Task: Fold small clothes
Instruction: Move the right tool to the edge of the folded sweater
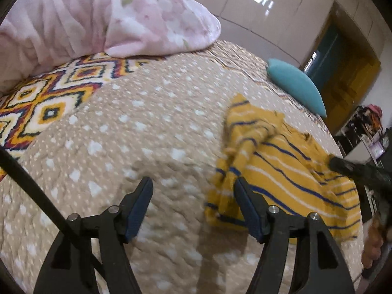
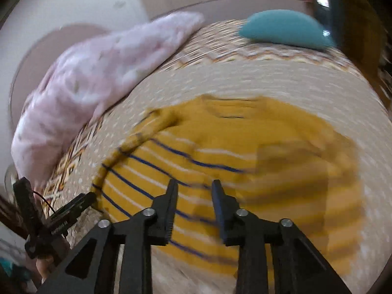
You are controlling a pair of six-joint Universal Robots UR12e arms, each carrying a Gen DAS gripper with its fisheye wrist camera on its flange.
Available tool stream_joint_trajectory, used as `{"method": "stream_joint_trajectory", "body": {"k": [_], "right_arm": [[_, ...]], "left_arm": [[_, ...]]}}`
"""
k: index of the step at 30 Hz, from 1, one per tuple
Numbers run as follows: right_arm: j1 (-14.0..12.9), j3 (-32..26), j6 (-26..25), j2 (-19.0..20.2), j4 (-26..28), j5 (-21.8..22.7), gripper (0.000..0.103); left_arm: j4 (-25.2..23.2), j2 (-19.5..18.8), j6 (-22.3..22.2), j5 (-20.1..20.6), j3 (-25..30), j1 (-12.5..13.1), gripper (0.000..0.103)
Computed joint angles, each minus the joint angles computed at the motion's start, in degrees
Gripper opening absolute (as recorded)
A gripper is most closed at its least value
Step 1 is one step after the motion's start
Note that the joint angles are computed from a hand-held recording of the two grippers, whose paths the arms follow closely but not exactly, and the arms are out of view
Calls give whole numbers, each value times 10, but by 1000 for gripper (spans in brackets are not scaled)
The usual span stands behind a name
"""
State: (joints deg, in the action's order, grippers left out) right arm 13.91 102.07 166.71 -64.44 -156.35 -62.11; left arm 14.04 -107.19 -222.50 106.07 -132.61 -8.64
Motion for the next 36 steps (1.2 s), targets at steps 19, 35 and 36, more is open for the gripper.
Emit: {"method": "stream_joint_trajectory", "body": {"k": [19, 35, 36], "right_arm": [[123, -200, -73, 116, 75, -125, 30], [148, 42, -333, -4, -56, -169, 30], [154, 39, -336, 5, -63, -186, 30]], "left_arm": [[98, 9, -24, -56, -48, 39, 71], [123, 44, -111, -19, -112, 88, 71], [122, 45, -110, -17, -114, 88, 71]]}}
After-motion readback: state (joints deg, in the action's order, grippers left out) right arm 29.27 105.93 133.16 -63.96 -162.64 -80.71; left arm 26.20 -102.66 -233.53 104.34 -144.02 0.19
